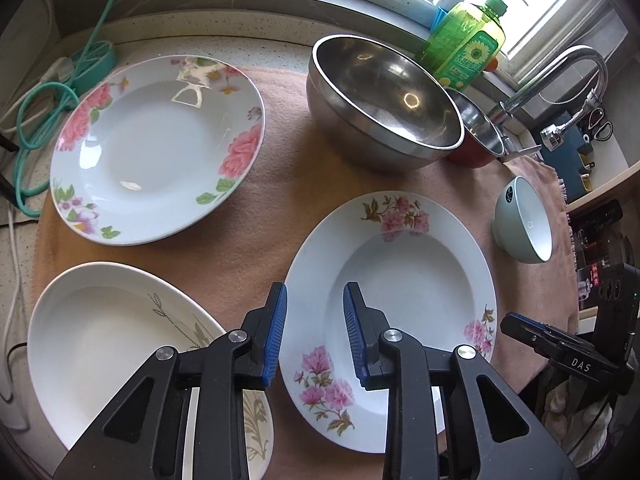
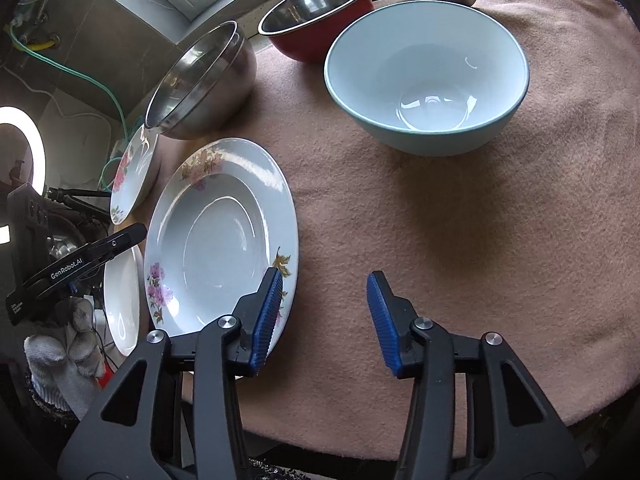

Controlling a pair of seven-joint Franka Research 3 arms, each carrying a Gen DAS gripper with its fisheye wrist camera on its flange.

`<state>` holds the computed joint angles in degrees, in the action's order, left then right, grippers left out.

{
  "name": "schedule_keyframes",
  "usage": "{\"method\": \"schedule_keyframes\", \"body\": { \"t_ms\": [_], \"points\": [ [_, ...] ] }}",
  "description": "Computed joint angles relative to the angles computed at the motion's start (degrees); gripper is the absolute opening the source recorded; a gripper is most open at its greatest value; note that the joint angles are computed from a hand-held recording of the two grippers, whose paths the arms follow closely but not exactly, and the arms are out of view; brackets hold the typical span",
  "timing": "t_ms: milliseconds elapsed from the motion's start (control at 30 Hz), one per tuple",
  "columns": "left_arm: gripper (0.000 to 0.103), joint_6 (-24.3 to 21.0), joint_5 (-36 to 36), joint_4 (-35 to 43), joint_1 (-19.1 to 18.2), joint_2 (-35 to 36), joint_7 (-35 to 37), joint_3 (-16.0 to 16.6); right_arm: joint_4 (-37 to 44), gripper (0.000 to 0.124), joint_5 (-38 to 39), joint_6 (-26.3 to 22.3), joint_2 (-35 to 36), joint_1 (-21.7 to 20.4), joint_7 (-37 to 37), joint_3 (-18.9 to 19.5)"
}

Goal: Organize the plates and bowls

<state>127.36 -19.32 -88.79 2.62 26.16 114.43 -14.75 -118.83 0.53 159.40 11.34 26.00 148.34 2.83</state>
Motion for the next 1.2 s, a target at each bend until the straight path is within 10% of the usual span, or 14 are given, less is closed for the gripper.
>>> {"method": "schedule_keyframes", "body": {
  "t_ms": [667, 1200],
  "points": [
    [0.021, -4.16, 3.74, 5.04, -0.59, 3.51, -2.43, 0.27, 1.29, 0.020, 16.96, 3.07, 2.42, -2.62, -15.38, 3.86],
    [0.021, -2.68, 3.79, 1.64, -1.03, 1.31, -1.53, 0.00, 2.95, 0.017, 12.75, -0.86, 2.46, -0.63, -12.26, 1.73]
  ]
}}
